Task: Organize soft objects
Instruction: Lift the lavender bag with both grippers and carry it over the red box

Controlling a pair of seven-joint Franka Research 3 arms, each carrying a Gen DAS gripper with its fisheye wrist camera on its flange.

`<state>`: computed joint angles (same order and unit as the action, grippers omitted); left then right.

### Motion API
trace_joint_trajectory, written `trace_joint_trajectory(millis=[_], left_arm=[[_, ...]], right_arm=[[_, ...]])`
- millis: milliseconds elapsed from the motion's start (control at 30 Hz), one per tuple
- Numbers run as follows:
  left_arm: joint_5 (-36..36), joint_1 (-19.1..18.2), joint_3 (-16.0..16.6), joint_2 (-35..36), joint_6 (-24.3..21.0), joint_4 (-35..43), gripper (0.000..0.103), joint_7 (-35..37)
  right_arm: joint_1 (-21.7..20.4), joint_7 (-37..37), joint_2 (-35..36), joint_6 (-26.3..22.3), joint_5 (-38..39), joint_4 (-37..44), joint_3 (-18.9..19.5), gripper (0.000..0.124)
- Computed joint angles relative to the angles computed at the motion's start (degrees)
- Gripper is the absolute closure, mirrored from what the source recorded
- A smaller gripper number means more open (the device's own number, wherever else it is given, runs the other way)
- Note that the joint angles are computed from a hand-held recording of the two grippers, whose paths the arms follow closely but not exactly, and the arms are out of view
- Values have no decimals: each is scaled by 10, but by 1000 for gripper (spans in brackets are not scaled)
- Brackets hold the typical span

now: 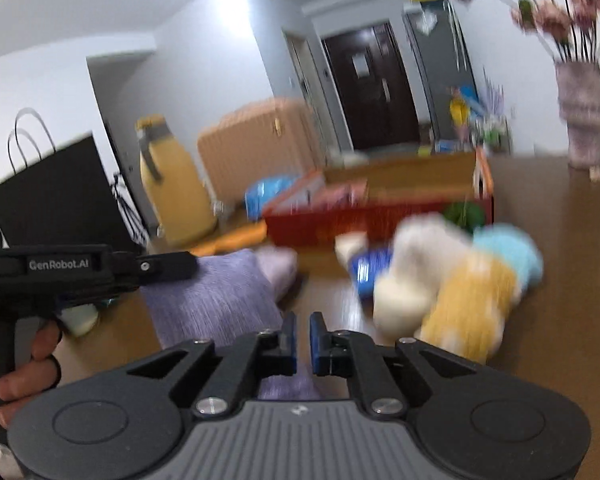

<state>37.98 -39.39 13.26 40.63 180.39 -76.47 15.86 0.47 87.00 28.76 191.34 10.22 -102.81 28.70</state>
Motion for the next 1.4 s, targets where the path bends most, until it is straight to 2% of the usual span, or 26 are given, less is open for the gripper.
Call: trace_joint_trajectory(millis=[33, 67, 100, 167, 233, 267, 300, 400, 433, 500, 567, 633, 700, 767, 900, 967, 1100, 1167, 1200, 1233, 1300, 1333, 1367, 1400], left_arm=[[18, -40, 46, -14, -20, -31, 97, -46], [17, -67, 73, -22, -38, -53, 97, -59], [33, -78, 79, -33, -55, -75, 96, -82], [54, -81, 69, -55, -83, -112, 95, -116], [57, -50, 21, -77, -92, -140, 87, -81], [76, -49, 17, -83, -90, -148, 79, -82], [89, -42, 8, -92, -90, -156, 67, -70], [121, -28, 3, -107, -66, -175, 50, -97], [133, -25, 5, -108, -59, -176, 49, -114], [126, 14, -34, -103, -49, -167, 48, -89], [134, 35, -52, -92, -43, -154, 49, -81], [109, 73, -102, -81, -46, -141, 57, -36], [77, 103, -140, -73, -39, -139, 74, 4], [56, 115, -157, -67, -33, -139, 84, 42], [34, 95, -139, -69, -27, -146, 86, 75], [21, 99, -144, -71, -18, -154, 87, 91], [2, 94, -140, -75, -6, -164, 93, 122], [-2, 80, -126, -78, -2, -164, 96, 137], [-5, 75, -120, -78, 2, -161, 96, 143], [-12, 85, -131, -76, 11, -154, 96, 156], [-27, 109, -156, -65, 31, -128, 96, 189], [-3, 136, -184, -52, 27, -97, 96, 187], [-13, 159, -213, -34, 19, -61, 96, 216], [-62, 176, -244, -10, 2, -16, 96, 285]], right_arm=[[3, 2, 2, -4, 1, -5, 0, 113], [22, 3, -1, -4, 8, -13, -17, 110], [58, 3, -4, -4, 16, -16, -53, 107], [121, 4, -15, -11, 35, -26, -116, 104], [127, 0, -12, -13, 40, -23, -116, 97], [135, -4, -15, -12, 43, -26, -121, 93], [163, -3, -23, -4, 49, -37, -146, 85], [282, -4, -32, -5, 85, -46, -267, 85], [302, -3, -27, -7, 94, -42, -288, 86], [336, 0, -18, -8, 109, -35, -326, 87], [381, -6, -11, -5, 120, -33, -375, 87], [451, -15, 1, -5, 138, -30, -449, 83], [492, -30, 13, 5, 148, -31, -491, 83], [510, -46, 16, 13, 165, -34, -505, 85], [531, -72, 20, 3, 195, -28, -522, 94], [529, -80, 18, 1, 195, -28, -518, 103], [548, -95, 26, 13, 211, -26, -533, 110], [519, -101, 15, 18, 214, -30, -498, 113], [491, -103, 5, 17, 210, -32, -468, 114], [466, -104, -3, 20, 206, -33, -442, 114], [442, -113, -11, 36, 203, -27, -423, 114], [422, -120, -12, 41, 197, -18, -407, 114], [399, -127, -10, 42, 188, -1, -389, 114], [378, -133, -3, 39, 181, 24, -377, 114]])
